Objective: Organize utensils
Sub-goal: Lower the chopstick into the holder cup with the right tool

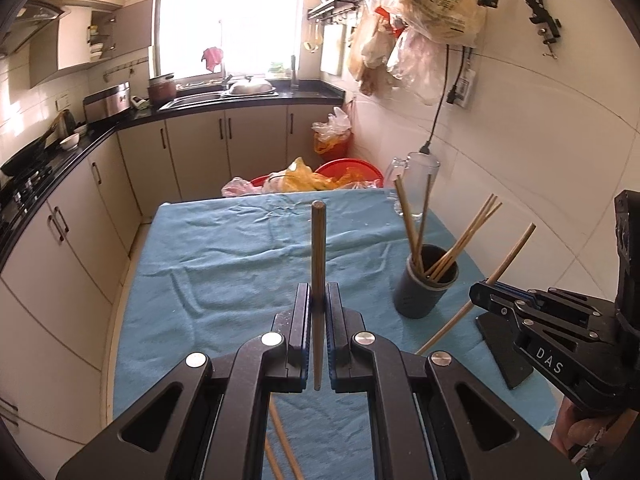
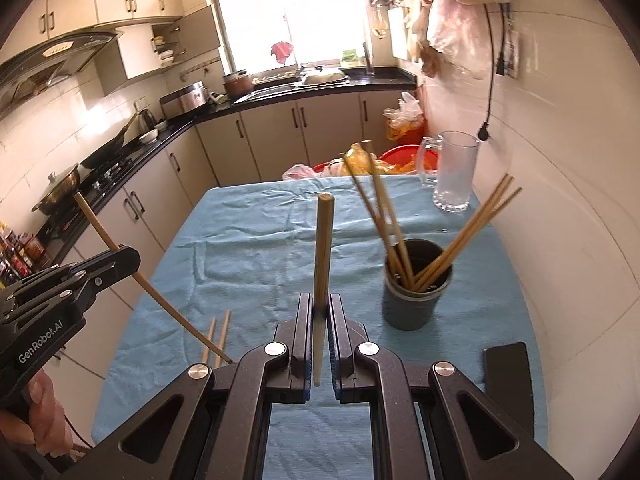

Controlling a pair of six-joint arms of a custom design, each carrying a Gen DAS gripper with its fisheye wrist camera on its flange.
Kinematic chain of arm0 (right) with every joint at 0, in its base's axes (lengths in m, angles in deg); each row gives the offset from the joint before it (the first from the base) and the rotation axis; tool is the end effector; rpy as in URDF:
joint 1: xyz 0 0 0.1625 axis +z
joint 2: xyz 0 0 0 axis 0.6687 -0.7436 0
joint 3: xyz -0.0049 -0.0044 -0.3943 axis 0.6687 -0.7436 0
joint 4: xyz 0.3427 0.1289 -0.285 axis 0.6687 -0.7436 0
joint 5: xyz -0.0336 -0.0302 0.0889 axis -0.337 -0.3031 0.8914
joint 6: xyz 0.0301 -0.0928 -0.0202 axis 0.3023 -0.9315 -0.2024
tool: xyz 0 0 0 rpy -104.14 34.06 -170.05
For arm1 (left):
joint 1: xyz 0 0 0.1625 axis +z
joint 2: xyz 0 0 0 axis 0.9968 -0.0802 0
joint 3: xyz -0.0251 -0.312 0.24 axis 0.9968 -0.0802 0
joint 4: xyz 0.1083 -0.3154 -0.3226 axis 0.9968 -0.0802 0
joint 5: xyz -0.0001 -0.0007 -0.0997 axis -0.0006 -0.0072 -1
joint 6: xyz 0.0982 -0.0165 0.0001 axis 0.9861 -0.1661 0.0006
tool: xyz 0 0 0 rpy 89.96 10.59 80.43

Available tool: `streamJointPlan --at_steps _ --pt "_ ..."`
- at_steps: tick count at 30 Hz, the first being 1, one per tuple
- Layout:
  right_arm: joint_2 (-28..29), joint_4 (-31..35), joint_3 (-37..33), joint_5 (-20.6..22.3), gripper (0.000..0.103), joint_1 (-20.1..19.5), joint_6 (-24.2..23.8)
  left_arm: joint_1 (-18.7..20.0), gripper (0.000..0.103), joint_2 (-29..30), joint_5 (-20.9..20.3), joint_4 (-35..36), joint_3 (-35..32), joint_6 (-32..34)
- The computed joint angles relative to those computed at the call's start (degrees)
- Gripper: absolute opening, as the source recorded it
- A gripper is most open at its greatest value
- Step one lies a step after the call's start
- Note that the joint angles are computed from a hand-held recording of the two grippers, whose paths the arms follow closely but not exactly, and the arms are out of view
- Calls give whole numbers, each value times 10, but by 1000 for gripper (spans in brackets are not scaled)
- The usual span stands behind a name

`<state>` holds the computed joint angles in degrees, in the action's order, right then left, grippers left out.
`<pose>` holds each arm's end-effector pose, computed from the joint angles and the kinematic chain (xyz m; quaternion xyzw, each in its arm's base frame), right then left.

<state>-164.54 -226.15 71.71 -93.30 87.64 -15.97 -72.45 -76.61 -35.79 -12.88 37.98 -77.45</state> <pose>0.3992 -0.3512 0.1751 0.3188 -0.8947 0.2505 0.1875 -0.2689 -0.2862 0.3597 0.0846 0.8334 -0.4247 0.3434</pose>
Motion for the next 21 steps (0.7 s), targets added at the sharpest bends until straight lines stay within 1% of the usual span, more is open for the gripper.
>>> streamJointPlan --at_steps 7,10,21 --pt "-26 -4 7 -13 7 -18 3 18 6 25 13 -93 1 87" --pt "-33 -3 9 -19 7 -23 5 27 6 39 17 -149 1 132" --pt "-63 0 14 -34 7 -42 0 52 6 95 24 -308 -3 257"
